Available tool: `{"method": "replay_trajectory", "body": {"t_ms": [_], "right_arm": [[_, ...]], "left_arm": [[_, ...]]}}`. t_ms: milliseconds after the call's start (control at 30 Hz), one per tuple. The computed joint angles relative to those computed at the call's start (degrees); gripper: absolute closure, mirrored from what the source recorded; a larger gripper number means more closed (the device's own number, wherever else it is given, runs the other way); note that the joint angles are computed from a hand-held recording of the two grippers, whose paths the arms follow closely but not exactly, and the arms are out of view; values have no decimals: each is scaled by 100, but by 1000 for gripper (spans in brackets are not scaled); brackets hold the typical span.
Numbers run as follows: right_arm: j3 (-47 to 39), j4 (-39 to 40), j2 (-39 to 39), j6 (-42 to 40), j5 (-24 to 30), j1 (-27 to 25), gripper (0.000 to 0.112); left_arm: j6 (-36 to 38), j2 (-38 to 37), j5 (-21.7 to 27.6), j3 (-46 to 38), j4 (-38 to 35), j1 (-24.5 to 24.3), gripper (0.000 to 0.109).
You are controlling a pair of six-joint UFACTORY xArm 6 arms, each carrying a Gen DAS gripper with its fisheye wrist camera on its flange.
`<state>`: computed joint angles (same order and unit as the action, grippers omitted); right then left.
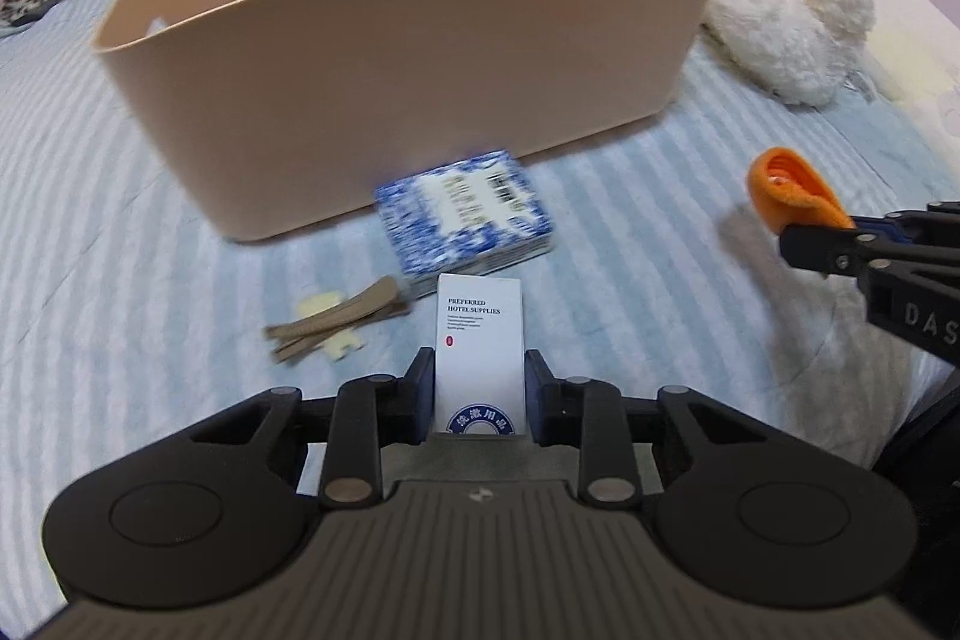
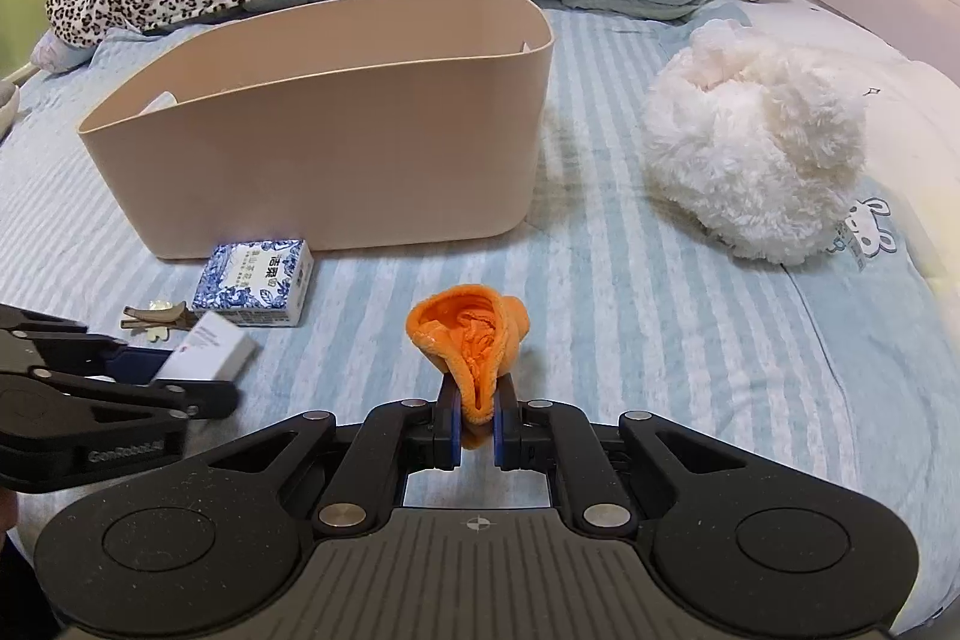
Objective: Organize objects
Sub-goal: 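Grasp the white card box upright with the left gripper, then carry the white box and orange cloth over the basket and open both grippers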
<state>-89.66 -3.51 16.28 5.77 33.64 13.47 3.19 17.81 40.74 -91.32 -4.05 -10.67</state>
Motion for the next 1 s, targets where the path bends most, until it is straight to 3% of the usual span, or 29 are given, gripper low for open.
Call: {"method": "replay_trajectory", "body": {"t_ms": [167,567,867,1000], "right_arm": [[45,140,-68,-69,-88,14,103],[79,690,-322,-338,-557,56,103],[-875,766,158,-399,-662,90,103],[-1636,740,619,-438,-577,104,103]], "left_arm": [[41,-273,4,229,-66,98,77],[324,-999,-589,580,-483,326,77],[177,-695,-717,-154,-379,482,77],[137,-182,-564,-934,-224,563,77]]}}
